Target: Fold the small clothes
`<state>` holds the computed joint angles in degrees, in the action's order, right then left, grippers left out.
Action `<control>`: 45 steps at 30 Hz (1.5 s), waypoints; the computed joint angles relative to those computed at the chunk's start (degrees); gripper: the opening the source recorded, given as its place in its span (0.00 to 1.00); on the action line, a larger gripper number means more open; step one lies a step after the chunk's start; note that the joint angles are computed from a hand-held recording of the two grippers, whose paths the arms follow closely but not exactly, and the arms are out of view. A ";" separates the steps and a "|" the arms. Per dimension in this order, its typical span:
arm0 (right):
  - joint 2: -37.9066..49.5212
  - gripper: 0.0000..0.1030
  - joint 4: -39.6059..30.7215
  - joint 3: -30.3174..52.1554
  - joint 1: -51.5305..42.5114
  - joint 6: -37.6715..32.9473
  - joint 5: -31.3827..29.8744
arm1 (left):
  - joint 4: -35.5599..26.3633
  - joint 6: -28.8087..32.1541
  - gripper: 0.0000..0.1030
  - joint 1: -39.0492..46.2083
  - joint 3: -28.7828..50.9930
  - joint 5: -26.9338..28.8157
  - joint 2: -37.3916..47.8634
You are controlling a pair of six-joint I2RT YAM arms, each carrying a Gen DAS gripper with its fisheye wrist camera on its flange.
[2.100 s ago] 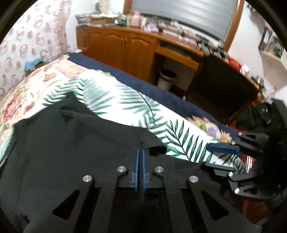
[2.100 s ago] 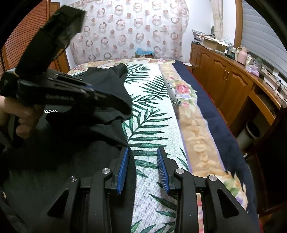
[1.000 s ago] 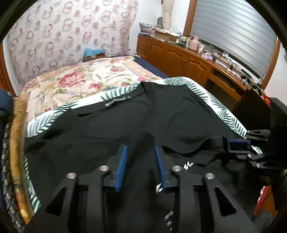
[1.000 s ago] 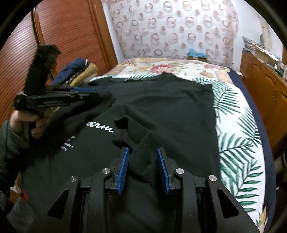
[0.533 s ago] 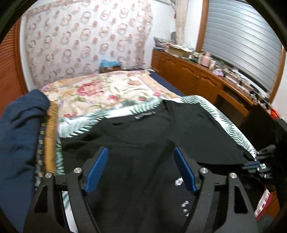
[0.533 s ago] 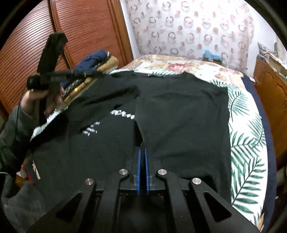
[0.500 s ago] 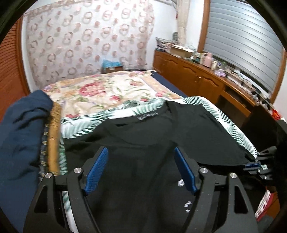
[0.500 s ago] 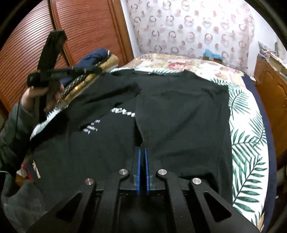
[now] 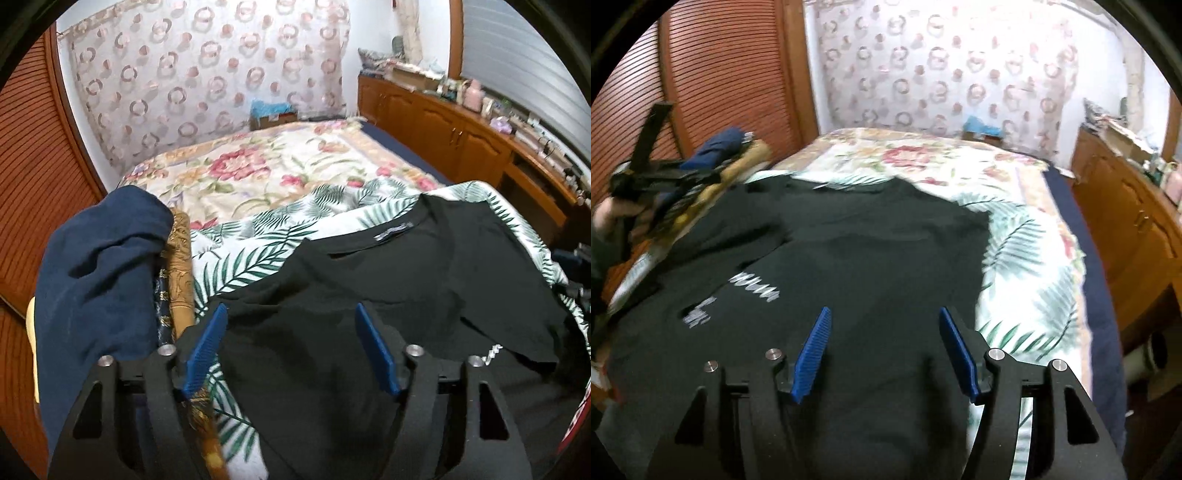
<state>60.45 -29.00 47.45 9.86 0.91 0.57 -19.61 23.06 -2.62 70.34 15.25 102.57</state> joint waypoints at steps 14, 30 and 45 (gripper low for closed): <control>16.00 0.61 7.05 5.47 -2.57 -1.60 -1.77 | -8.92 3.40 0.57 -1.86 13.26 -13.30 13.07; 21.42 0.63 6.92 10.51 -8.96 -3.31 -3.43 | -7.07 4.13 0.05 -0.10 7.21 -5.34 4.69; 35.04 0.32 5.80 22.52 -7.68 -2.49 -7.06 | -2.07 1.25 0.05 3.38 -4.42 6.94 -9.13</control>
<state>95.48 -23.19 69.97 2.17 -1.58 -6.49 -21.68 24.31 0.77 65.92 22.19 93.44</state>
